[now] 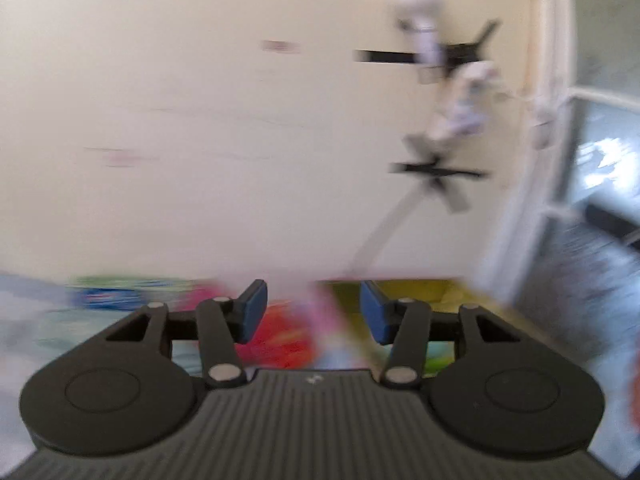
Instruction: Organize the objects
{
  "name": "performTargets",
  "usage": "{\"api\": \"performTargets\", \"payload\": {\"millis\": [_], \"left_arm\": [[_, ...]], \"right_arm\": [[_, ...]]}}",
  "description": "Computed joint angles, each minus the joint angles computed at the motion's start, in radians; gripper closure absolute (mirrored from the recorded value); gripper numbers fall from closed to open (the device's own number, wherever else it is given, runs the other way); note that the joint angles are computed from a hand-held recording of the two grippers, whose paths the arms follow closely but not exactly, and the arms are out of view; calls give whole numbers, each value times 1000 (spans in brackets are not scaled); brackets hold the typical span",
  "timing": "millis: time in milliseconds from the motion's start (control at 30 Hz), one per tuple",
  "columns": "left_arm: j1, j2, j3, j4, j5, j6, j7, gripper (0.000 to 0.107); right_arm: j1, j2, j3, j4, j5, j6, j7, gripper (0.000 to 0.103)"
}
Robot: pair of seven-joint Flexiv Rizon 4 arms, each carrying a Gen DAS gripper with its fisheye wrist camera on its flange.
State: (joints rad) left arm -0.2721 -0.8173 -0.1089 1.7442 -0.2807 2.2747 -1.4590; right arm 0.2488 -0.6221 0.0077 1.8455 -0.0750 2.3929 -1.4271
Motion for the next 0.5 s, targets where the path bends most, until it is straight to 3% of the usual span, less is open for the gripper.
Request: {"api": "performTargets", "payload": {"millis": [33,100,200,333,467,500], "left_arm": [[-57,11,70,52,-107,19,37,53],[-100,21,125,129,-256,32,80,53],[-108,27,147,222,-422,25,102,53],[-54,-13,125,259,-465,79,34,53],[29,-36,79,278,-406,79,-62,55],[45,-37,75,293,-361,121,-111,53]], "right_arm": [[-15,-6,25,7,-51,12,17,0],[-50,-43,64,-6,-177,34,83,0],[27,-58,35,-48,-150,-103,71,0],[63,-136,49,-159,-166,-328,139,0],[108,-227,54,-256,-113,-464,256,0],[125,-250,42,-280,-95,-482,284,1]]}}
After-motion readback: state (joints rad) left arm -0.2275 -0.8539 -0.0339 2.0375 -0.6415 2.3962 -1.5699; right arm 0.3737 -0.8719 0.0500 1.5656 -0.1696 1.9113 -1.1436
